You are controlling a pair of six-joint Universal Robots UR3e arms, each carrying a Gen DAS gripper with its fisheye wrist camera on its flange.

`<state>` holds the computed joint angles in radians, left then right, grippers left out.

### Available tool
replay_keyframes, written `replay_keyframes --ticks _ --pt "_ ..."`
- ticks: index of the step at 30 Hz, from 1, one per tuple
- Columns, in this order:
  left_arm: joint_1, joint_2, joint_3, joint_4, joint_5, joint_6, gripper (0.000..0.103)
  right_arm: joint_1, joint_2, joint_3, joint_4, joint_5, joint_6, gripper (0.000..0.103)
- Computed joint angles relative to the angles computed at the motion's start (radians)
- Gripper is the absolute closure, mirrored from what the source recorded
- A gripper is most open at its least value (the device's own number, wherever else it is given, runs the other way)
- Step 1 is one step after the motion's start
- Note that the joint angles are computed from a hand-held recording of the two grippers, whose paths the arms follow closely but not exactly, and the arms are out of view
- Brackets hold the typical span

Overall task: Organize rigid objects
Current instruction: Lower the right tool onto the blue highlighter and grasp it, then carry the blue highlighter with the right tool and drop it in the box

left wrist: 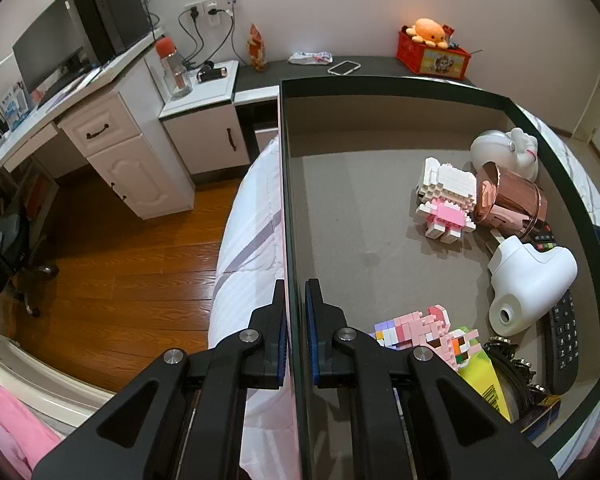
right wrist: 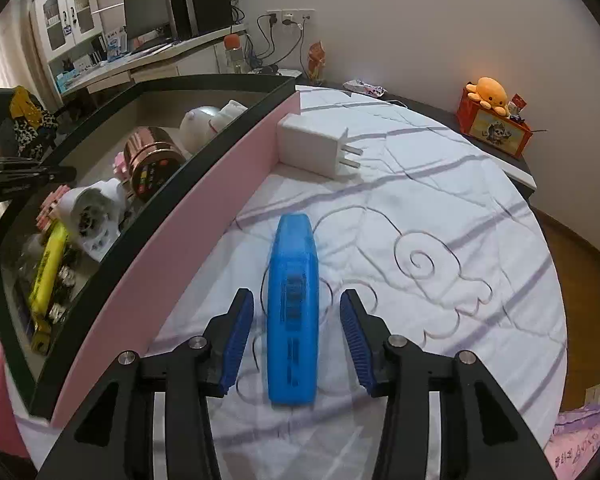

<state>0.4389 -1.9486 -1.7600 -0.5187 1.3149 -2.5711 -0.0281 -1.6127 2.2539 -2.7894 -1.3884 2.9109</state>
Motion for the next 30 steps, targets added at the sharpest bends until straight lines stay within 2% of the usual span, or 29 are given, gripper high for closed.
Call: replay_keyframes --ticks 6,7,8,22,30 --pt "0.008 0.003 -0.007 0.017 -0.013 -0.004 0.096 0.029 0.069 -0.039 -0.037 -0.029 0.0 0.058" --pt "0.009 0.003 -0.007 0.018 -0.014 -0.001 0.096 0.026 0.067 -0.032 -0.043 -0.027 -0.001 0.063" --pt "0.011 0.002 -0.006 0.017 -0.016 -0.001 0.096 0.022 0.061 -0.025 -0.046 -0.026 -0.005 0.076" --pt "0.041 0.006 -0.016 0.022 -0.068 -0.005 0.096 -0.107 -0.114 0.055 -0.005 0.17 0.015 0.076" --pt "0.043 0.004 -0.018 0.026 -0.07 0.0 0.096 -0.069 -0.131 0.008 -0.022 0.18 0.062 0.076"
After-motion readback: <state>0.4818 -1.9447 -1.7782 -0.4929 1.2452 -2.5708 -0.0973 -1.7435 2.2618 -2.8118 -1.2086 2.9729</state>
